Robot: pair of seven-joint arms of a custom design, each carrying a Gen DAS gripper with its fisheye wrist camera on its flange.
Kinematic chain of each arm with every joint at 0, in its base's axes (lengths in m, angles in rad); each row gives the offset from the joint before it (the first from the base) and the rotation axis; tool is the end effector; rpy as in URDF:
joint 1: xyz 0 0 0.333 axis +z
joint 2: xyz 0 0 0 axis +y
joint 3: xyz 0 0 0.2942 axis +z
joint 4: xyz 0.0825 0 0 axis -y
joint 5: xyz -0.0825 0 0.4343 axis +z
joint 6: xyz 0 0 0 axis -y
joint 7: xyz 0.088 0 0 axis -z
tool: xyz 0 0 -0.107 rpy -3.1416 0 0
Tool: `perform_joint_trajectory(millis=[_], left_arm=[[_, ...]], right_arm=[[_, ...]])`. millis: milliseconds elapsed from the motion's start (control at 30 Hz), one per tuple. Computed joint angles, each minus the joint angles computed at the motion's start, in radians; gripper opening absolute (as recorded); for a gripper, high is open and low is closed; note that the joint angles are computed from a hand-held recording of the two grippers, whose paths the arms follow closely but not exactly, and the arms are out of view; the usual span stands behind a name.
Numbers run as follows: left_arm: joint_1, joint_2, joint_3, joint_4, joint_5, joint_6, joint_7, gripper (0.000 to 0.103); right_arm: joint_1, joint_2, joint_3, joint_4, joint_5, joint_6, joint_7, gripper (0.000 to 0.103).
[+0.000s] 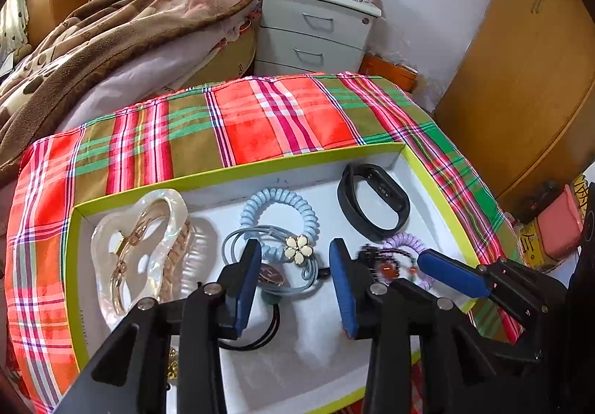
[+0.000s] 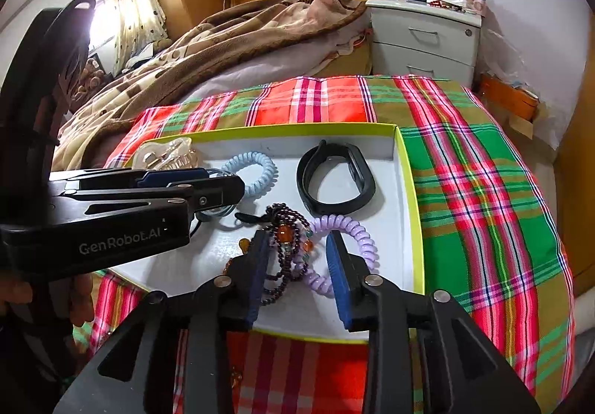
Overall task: Organize jewelry
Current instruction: 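Open both grippers to release the bracelet and hair tie inside the box, then grasp the pink rhinestone hair clip with left gripper while right gripper grasps gold ring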
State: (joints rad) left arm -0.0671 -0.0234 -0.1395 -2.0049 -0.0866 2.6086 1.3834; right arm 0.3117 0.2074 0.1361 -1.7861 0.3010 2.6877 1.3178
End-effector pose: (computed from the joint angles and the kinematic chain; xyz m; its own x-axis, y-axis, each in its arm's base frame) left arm 0.6274 -0.1301 0.4961 -0.0174 -0.9829 0.1835 -0.8239 -0.0899 -0.5595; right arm 0.6435 0.2919 0.4747 0.4890 -0.8613 -0.1384 -0.6995 -0.2924 -0.6520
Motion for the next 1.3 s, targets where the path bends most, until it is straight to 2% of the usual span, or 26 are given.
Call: perform_joint_trajectory(millis=[500,900,1033,1300], left_arm=[[-0.008,-0.14,0.004,-0.126,-0.011,0.038,-0.03,0.045],[-0.01,-0.296,0.015,-0.281,-0.007,0.082,-0.079,0.046],[-0.001,-0.379,0.015,-0.37,0.001,0.102,-0.118,0.046],[0.012,-0.528,0.021,-0.525,0.003,0.115,-0.186,0.046]], right_arm=[[0.014,-0.083,-0.008,-0.089,-0.013,0.051,0.024,0.036],[0.027,-0.171,-0.01,-0.192,0.056,0.094,-0.029,0.039],[0.031,-0.198,-0.015,-0.227,0.146,0.073,-0.109,0.039],[0.047,-0.223,-0.027,-0.277,0.218,0.005,-0.216,0.039]])
